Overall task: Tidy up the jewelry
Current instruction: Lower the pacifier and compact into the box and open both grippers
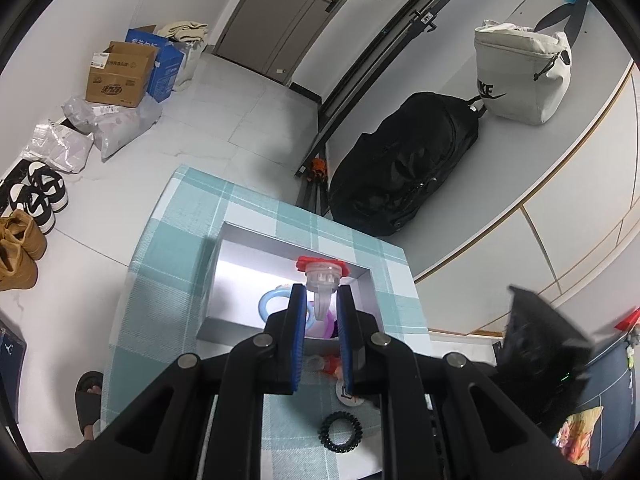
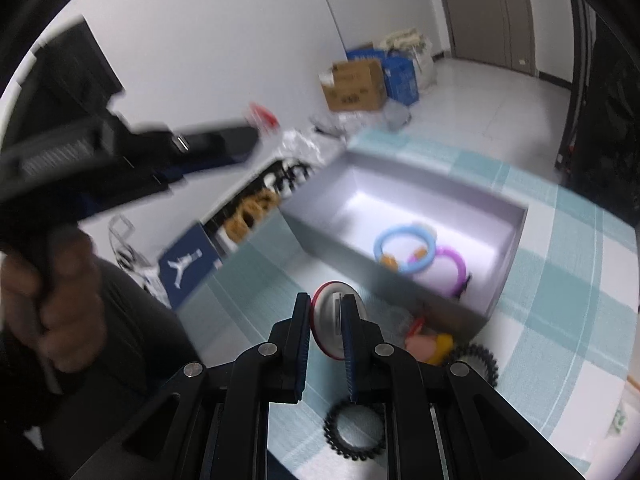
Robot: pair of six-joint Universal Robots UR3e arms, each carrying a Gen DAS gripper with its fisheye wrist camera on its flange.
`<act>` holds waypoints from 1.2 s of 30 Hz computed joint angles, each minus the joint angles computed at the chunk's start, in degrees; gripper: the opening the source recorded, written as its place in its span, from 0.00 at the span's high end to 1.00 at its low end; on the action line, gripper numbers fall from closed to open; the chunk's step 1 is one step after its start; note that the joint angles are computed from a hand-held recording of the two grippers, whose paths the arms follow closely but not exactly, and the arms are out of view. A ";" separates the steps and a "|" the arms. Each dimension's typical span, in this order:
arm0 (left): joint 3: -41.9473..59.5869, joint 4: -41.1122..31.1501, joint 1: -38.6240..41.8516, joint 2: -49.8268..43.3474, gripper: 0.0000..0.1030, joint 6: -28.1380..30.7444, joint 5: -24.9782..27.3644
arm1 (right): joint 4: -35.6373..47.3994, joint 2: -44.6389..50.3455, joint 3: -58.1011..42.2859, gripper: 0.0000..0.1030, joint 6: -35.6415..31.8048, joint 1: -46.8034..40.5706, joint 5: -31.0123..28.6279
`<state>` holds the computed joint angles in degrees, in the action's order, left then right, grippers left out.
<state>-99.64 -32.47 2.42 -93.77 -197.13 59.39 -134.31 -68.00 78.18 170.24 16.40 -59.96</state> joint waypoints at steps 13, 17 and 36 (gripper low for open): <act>12.04 -5.84 -4.08 -10.51 0.90 1.96 4.55 | -7.01 4.71 -5.38 0.86 10.52 -7.25 7.50; 16.82 -8.60 -5.83 -13.96 0.90 2.73 6.89 | -5.06 8.08 -9.26 0.86 12.02 -8.22 8.80; 31.11 -21.37 -8.88 -23.04 0.86 4.42 9.65 | 3.43 14.25 -16.74 0.81 12.71 -10.57 13.08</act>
<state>-68.53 -53.84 -6.46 -116.81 -192.72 69.04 -130.88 -53.75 61.44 182.95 5.84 -46.88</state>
